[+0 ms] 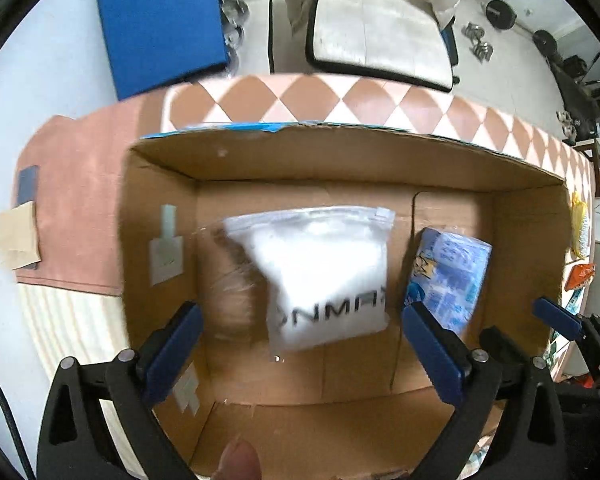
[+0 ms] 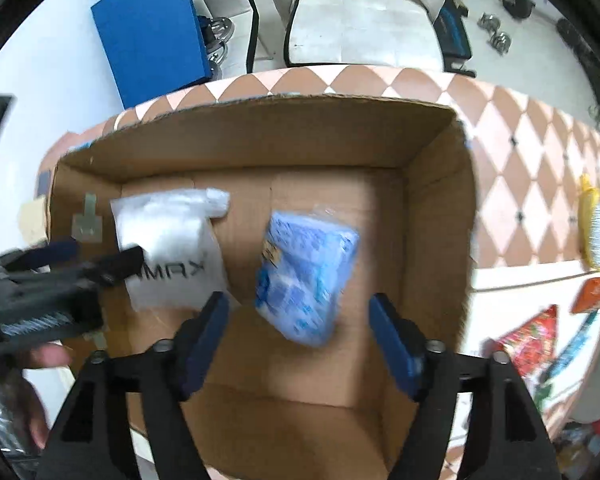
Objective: Organize soft objects
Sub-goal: 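Carry both items into the cardboard box and open both tools, then grasp the red snack bag with left tool while right tool grasps green bag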
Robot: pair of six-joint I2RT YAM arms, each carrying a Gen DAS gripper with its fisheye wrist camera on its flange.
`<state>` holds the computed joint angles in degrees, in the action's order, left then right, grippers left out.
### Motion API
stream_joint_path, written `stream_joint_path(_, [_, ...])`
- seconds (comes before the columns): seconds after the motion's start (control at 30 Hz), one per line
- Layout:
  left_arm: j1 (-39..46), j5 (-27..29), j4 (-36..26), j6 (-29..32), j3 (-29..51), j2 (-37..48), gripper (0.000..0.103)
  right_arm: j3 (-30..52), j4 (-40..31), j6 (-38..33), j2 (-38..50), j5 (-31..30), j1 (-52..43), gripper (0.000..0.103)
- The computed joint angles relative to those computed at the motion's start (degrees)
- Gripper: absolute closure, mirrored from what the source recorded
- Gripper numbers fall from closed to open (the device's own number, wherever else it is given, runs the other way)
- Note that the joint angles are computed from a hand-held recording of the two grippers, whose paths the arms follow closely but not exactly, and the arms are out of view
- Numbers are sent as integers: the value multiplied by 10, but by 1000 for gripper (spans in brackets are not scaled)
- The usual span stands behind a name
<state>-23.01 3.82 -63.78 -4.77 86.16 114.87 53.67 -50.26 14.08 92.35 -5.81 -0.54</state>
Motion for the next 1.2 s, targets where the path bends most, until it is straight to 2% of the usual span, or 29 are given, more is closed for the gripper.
stream_joint_path(0.1, [-7,-8,18,-9,-58,-65,0,-17,-21,2,-42,9,12,0])
stream_joint_path(0.37, [-9,-20,49,-34,-161,-183,0,-76,-52,29,-164,6,34,0])
stream_joint_path(0.57, [-38,-31,19,-79,-202,-278,0,-96,-95,33,-264,-5,41,0])
stream_joint_path(0.7, [-93,-50,-15,-118,-181,-314,0,-103,-144,-11,-333,-45,-20,0])
stream_joint_path(0.77, [-139,-72,-26,-145,-158,-316,0,-101,-179,-74,-361,-79,-101,0])
stream_joint_path(0.87, [-221,-112,-41,-181,-107,-295,0,-81,-249,-266,-366,-129,-317,0])
stream_joint_path(0.97, [-322,-157,-46,-200,-38,-231,0,-59,-282,-436,-326,-106,-533,0])
stream_joint_path(1.03, [-371,-163,-47,-195,12,-168,0,-40,-262,-528,-266,-64,-677,0])
stream_joint_path(1.1, [-413,-160,-49,-181,73,-85,0,-25,-218,-616,-192,-49,-807,0])
stream_joint_path(1.2, [-460,-160,-71,-151,176,41,0,8,-127,-641,-56,2,-912,0])
